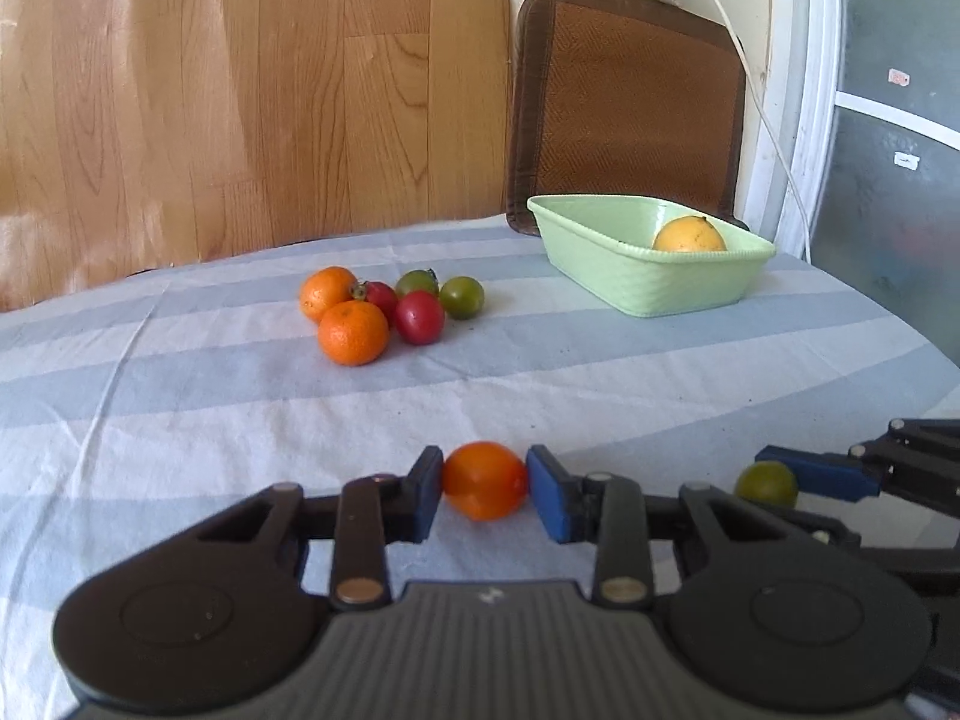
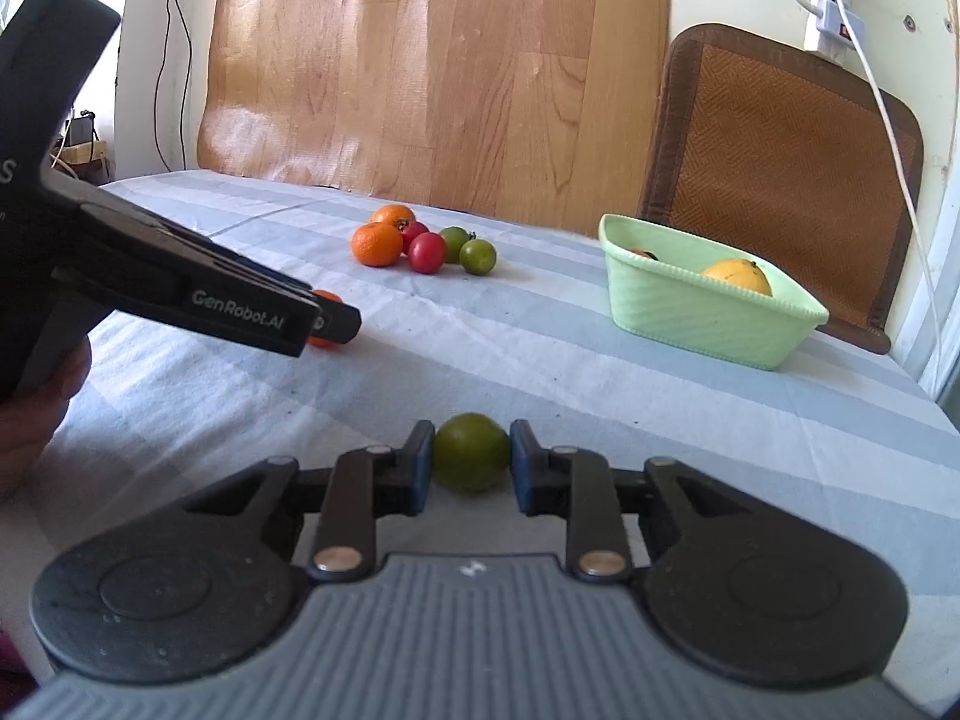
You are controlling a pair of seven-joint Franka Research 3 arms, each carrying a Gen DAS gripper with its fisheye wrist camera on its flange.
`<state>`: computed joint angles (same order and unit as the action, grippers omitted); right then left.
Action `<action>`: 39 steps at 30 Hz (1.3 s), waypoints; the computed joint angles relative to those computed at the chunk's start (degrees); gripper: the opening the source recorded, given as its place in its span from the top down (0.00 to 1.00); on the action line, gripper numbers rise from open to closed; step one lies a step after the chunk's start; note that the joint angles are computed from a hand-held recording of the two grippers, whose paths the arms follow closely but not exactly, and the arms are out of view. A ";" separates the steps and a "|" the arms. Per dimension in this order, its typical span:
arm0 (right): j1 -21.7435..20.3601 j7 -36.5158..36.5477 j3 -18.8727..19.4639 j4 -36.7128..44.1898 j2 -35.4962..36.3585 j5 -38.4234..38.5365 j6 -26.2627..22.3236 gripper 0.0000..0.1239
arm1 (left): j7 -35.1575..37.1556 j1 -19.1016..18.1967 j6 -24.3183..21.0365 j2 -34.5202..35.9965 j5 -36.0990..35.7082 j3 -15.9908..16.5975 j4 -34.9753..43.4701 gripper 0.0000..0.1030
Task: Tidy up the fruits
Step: 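Close the left gripper on the orange tomato while the right grasps the green tomato, then carry both tomatoes into the green dish and open both grippers, then grasp a mandarin with the left gripper while the right grasps a red tomato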
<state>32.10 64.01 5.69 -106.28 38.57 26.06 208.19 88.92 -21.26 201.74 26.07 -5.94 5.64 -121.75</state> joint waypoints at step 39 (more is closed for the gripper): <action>-14.83 20.77 10.12 22.07 12.85 -20.90 -2.06 0.66 | -19.53 -8.57 -5.80 6.63 5.52 19.57 12.85 0.51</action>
